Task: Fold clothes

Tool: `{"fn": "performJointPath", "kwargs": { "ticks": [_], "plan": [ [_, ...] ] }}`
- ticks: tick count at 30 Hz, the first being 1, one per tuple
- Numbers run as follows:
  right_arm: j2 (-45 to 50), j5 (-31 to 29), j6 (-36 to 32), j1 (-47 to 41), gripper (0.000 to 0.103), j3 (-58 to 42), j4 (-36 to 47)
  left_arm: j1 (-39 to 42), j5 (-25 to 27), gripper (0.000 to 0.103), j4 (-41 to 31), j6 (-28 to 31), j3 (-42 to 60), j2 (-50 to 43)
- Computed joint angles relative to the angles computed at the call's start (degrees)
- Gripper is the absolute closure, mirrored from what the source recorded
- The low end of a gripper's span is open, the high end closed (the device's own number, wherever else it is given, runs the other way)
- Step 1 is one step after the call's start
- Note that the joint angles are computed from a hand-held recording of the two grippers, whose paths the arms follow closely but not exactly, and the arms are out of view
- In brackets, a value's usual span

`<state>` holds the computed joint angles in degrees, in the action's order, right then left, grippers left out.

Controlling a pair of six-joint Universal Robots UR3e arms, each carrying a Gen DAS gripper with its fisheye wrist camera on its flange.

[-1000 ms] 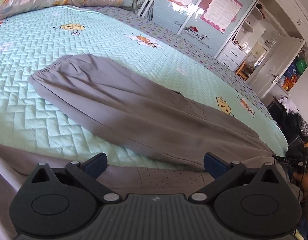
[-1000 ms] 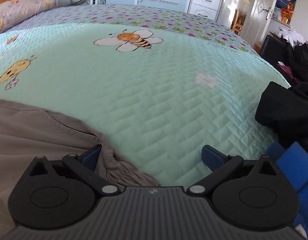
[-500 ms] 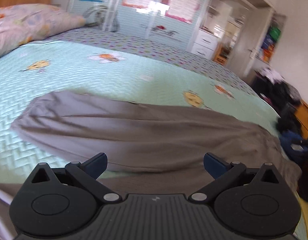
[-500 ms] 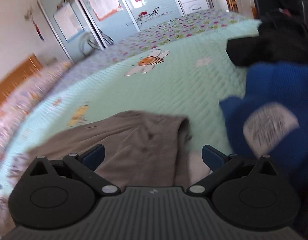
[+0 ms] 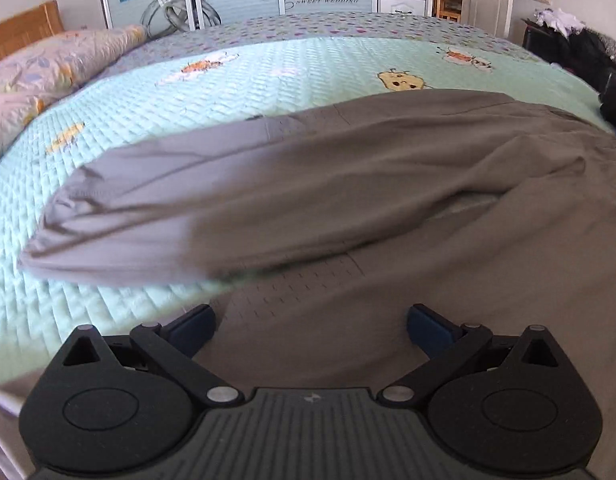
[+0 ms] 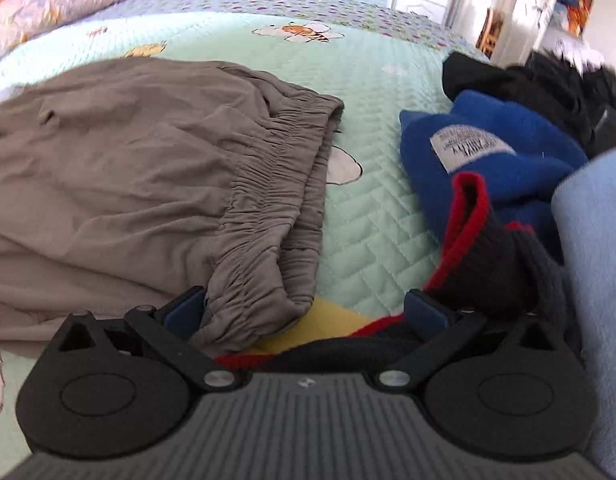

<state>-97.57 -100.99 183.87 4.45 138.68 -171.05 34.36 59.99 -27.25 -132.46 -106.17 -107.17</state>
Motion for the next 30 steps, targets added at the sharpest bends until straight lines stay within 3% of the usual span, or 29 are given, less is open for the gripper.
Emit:
{"fn": "performJointPath", "kwargs": {
  "ticks": [1, 2, 5, 6, 8, 10, 14, 18, 19, 20, 21, 24, 26, 27, 30],
  "plan": [
    [0.23, -0.80, 0.20, 0.50, 0.000, -0.63, 0.73, -0.73, 1.42, 0.001, 0.80, -0.83, 1.19, -0.99],
    [0.84, -2.62, 1.11, 1.94, 0.000, -1.72, 1.57, -0.44, 0.61, 0.001, -2.95, -0.53, 2.65, -0.42],
    [3.86, -12.31, 5.86, 9.38, 0.000, -5.06, 2.66, 3.38, -5.80, 0.001, -15.18, 4.26, 4.62, 3.22],
    [5.33, -16.81, 7.86, 12.59, 0.000, -5.83, 0.63, 4.67, -6.48, 0.001, -14.48, 4.53, 3.25, 4.49],
    [8.84, -25.92, 11.88, 19.19, 0.000, -7.83, -4.21, 6.50, -4.91, 0.001, -5.90, 2.58, -1.46, 5.99],
    [10.85, -25.82, 13.47, 22.80, 0.000, -8.18, -14.27, 7.53, -2.99, 0.001, -0.26, 2.68, -3.72, 5.46],
    [15.37, -2.73, 13.43, 20.11, 0.000, -12.16, -27.69, 9.75, -3.79, 0.001, -4.69, 6.27, -1.69, 4.25],
    [29.03, 26.85, 19.06, 15.63, 0.000, -26.67, -27.95, 11.49, -8.57, 0.001, -17.39, 13.61, 4.78, 1.45],
    [34.13, 33.76, 21.40, 15.24, 0.000, -32.39, -26.02, 11.06, -8.18, 0.001, -14.89, 14.33, 4.33, 0.76],
    [39.30, 38.88, 23.08, 15.63, 0.000, -38.13, -24.36, 9.90, -6.23, 0.000, -7.59, 13.09, 2.46, -0.41],
    [43.93, 41.10, 23.45, 16.87, 0.000, -43.39, -22.79, 8.99, -5.16, 0.000, -2.58, 12.29, 2.99, -2.81],
    [51.92, 35.59, 21.30, 20.96, 0.000, -52.14, -16.64, 8.03, -2.49, 0.000, -1.05, 4.43, 13.97, -11.08],
    [53.50, 34.72, 22.52, 21.38, 0.000, -49.16, -24.86, 6.96, 2.10, 0.001, 6.44, -1.02, 18.11, -15.54],
    [53.45, 34.63, 23.75, 21.24, 0.000, -47.35, -28.09, 6.86, 2.83, 0.001, 6.07, -1.39, 20.08, -16.77],
    [51.17, 32.99, 28.96, 21.35, 0.000, -43.18, -32.43, 9.06, -1.03, 0.004, -4.22, -1.52, 24.27, -16.10]
  ]
}}
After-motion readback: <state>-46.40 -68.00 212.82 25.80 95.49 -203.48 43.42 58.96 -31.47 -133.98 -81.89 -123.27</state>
